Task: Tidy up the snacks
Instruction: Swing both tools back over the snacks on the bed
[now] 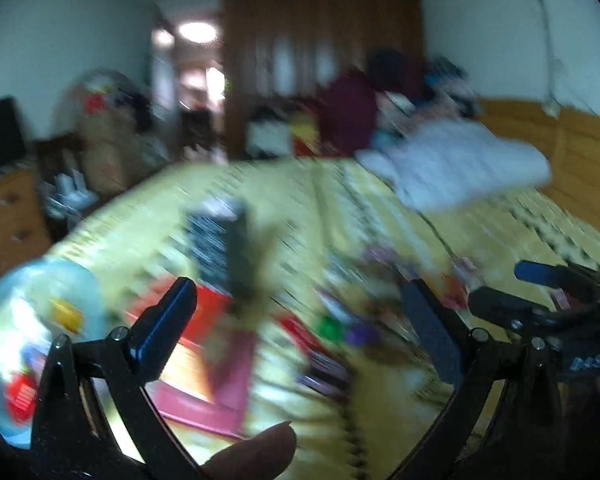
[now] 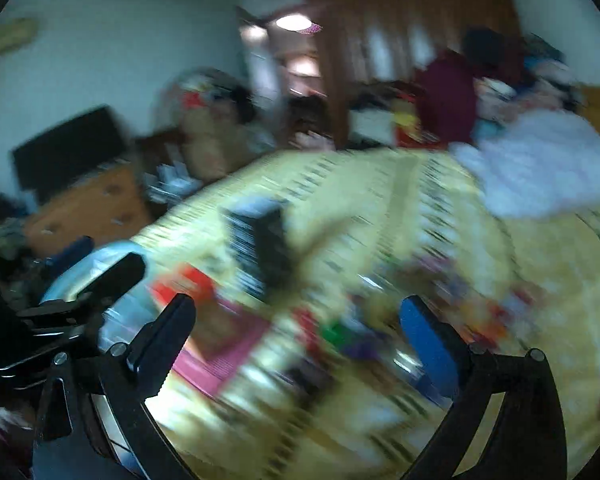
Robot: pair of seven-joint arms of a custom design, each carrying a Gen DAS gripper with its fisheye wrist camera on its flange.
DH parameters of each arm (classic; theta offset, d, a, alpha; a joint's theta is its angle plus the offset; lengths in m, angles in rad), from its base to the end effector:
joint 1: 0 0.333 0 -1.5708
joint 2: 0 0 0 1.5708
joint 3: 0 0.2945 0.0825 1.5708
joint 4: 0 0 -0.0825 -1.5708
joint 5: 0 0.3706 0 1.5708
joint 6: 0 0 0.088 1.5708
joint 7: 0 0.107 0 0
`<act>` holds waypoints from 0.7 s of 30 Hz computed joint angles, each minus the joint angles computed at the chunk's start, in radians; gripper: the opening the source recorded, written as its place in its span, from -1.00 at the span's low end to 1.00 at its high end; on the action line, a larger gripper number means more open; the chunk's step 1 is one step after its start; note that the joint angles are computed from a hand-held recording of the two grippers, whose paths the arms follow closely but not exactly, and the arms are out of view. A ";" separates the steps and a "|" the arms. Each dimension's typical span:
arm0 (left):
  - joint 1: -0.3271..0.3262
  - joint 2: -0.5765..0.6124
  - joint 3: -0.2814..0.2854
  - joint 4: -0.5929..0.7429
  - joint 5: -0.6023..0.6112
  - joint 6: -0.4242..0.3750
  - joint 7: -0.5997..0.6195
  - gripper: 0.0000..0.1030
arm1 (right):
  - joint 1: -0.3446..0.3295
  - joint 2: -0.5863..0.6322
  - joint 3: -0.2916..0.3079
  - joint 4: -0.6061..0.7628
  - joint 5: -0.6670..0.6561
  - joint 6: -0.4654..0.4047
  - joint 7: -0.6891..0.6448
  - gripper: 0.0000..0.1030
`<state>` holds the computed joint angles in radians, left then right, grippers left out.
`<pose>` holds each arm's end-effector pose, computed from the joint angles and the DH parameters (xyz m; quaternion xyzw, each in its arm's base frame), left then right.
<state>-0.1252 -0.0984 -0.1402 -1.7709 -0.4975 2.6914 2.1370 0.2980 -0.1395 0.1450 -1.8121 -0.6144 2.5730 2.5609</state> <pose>0.5504 -0.1382 0.6932 -0.4353 0.7404 -0.4382 0.2650 0.4961 0.2528 0.6789 -0.5608 0.6668 -0.2940 0.3931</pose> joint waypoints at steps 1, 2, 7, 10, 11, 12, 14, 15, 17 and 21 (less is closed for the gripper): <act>-0.005 0.007 -0.011 -0.015 0.022 -0.017 -0.017 1.00 | -0.007 -0.039 -0.009 -0.066 0.005 -0.010 0.018 1.00; -0.007 0.026 -0.019 -0.020 0.054 -0.043 -0.044 1.00 | -0.017 -0.072 -0.016 -0.131 0.017 -0.017 0.030 1.00; -0.017 0.144 -0.039 -0.025 0.349 -0.120 -0.291 1.00 | -0.043 -0.137 -0.059 -0.351 0.134 0.022 -0.009 1.00; -0.032 0.183 -0.029 -0.046 0.480 -0.109 -0.410 1.00 | -0.060 -0.126 -0.064 -0.412 0.165 0.052 -0.046 1.00; -0.038 0.191 -0.027 -0.055 0.511 -0.108 -0.441 1.00 | -0.065 -0.115 -0.067 -0.426 0.174 0.064 -0.060 1.00; -0.040 0.212 -0.022 -0.042 0.543 -0.124 -0.468 1.00 | -0.070 -0.097 -0.071 -0.428 0.183 0.069 -0.073 1.00; -0.043 0.235 -0.015 -0.034 0.571 -0.141 -0.497 1.00 | -0.079 -0.079 -0.066 -0.442 0.186 0.082 -0.067 1.00; -0.042 0.229 -0.018 -0.050 0.557 -0.130 -0.496 1.00 | -0.083 -0.068 -0.063 -0.447 0.183 0.092 -0.062 1.00; -0.040 0.227 -0.021 -0.062 0.540 -0.116 -0.486 1.00 | -0.092 -0.056 -0.061 -0.461 0.166 0.112 -0.054 1.00; -0.037 0.239 -0.022 -0.050 0.511 -0.122 -0.490 1.00 | -0.104 -0.042 -0.051 -0.462 0.107 0.126 -0.022 1.00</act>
<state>-0.1624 0.1410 -0.1626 -1.8213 0.0132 2.5693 1.6471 0.1942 -0.1817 0.0939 -2.2743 -0.5079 2.6991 2.5393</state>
